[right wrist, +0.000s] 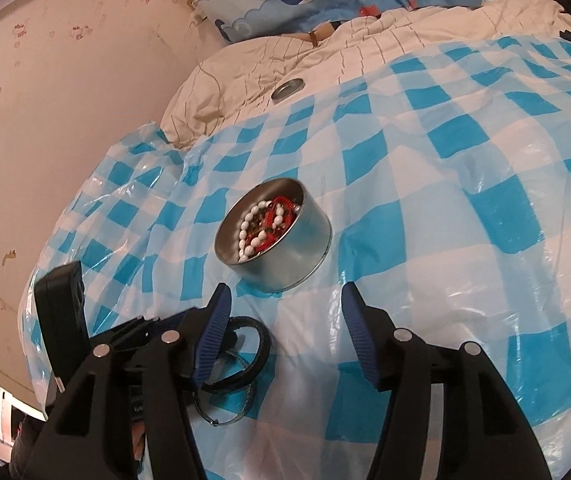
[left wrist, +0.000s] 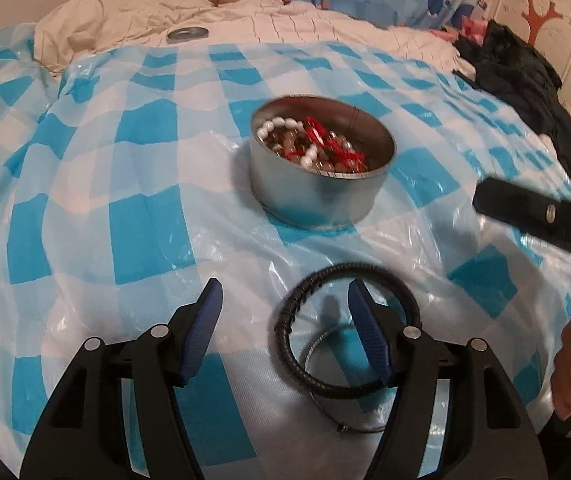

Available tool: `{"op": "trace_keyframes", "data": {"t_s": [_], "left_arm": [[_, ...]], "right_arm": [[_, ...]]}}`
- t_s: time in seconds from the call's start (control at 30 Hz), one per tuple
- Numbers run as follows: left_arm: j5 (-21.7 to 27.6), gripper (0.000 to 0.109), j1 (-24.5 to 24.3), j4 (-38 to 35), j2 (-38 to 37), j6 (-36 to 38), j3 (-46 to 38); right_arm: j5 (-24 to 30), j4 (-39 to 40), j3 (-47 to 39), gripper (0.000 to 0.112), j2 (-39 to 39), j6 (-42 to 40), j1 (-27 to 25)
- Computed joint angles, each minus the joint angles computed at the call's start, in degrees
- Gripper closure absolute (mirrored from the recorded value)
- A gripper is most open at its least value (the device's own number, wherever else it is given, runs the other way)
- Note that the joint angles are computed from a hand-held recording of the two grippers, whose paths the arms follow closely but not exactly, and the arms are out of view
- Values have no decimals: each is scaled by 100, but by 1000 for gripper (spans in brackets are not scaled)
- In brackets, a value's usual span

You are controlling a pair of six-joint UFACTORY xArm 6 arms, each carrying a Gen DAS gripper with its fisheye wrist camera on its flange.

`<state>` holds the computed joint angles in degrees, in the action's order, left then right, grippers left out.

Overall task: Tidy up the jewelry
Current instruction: 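Withdraw both open tools from the tin, then grasp the black cord bracelet with the left tool while the right tool moves over the silver bangle, then close the right tool on the silver bangle while the left tool holds the black cord bracelet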

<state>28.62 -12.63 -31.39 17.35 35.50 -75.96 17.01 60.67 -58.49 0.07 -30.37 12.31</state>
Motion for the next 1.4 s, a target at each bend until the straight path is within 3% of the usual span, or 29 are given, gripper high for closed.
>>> {"op": "trace_keyframes", "data": {"t_s": [0.03,0.1,0.23,0.3,0.37,0.53,0.67,0.73,0.93,1.0,1.1,1.27,1.4], "left_arm": [[52,60,14,-21,33,-8,-52],[201,83,7,73,132,17,-187],[-67,93,-140,393,-7,181,36],[80,99,-104,188,-57,322,5],[441,100,58,-300,-38,473,-191],[678,101,475,-938,103,343,-563],[660,101,622,-765,280,26,-687],[693,101,621,-599,350,-93,-689],[776,100,614,-371,518,-269,-792],[882,98,625,-360,597,-331,-872],[841,97,600,-298,633,-329,-860],[622,97,516,-194,572,-343,-725],[324,99,478,-442,410,-179,-545]], "right_arm": [[7,-19,-2,54,8,9,11],[19,-26,-13,53,26,6,30],[58,-28,-33,53,44,1,31],[79,-39,-43,53,49,-2,37],[108,-68,-47,53,47,-7,49],[428,-464,-121,53,79,-63,146],[1050,-1097,-280,48,202,-342,427],[910,-1642,-223,36,221,-202,645],[604,-3140,-97,36,366,682,886],[565,-3165,-59,37,365,675,901],[624,-2977,-71,50,370,532,868],[636,-2659,-92,50,327,362,859],[309,-2340,13,50,167,252,827]]}}
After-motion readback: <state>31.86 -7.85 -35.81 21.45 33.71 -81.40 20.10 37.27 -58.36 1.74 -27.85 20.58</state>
